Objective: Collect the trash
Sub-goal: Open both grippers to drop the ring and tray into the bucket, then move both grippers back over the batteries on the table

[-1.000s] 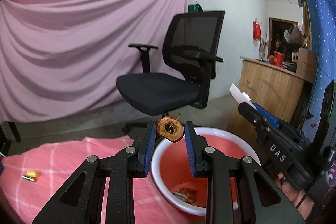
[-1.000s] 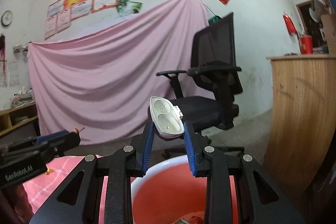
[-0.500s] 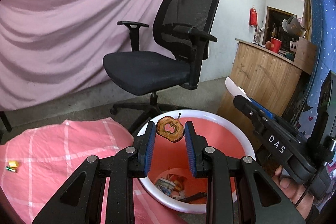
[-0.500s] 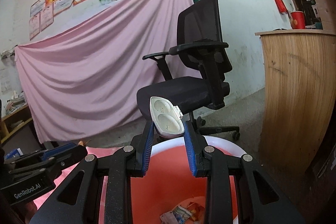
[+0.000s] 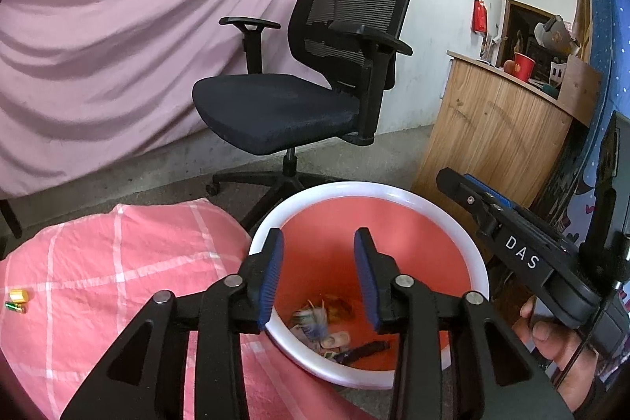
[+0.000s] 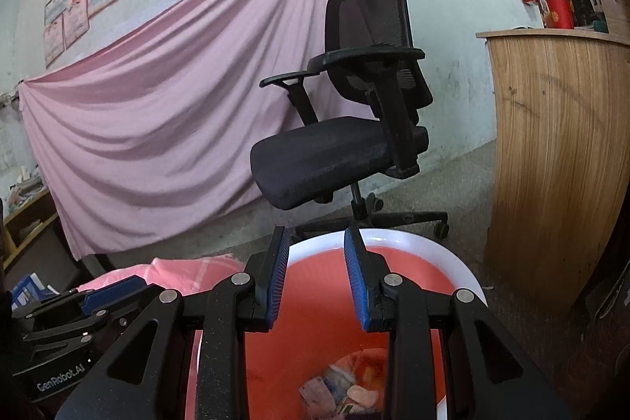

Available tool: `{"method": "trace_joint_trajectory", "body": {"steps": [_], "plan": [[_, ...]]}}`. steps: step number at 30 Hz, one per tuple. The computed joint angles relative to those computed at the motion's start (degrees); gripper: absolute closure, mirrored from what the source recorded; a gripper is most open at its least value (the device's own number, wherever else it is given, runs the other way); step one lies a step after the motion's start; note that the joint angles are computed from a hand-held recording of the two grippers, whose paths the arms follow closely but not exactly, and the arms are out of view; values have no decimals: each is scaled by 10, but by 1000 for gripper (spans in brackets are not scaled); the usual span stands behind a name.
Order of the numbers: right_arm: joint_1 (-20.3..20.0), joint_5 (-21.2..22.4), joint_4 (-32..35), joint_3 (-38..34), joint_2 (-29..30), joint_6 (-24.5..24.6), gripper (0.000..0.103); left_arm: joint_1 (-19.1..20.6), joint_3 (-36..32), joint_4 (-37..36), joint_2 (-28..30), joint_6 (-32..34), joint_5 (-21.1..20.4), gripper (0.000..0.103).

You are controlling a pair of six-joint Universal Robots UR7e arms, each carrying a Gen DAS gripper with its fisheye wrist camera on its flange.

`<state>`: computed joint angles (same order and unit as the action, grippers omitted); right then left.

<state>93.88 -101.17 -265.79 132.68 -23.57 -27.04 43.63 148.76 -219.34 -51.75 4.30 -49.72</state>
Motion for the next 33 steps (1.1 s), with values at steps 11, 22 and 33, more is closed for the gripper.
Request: {"method": "trace_joint_trajectory", "body": {"steps": [11,22,33], "plan": [[7,-6,12,-4,0,-4,76,-1,16,-14,-16,-10,22,71],[41,-25,8,-25,9,-1,37,-14,58,-47,-67,-21,83,61],[92,-20,-19,-67,44,-3,0,-27,109,-135,-130,5,175,16]]}}
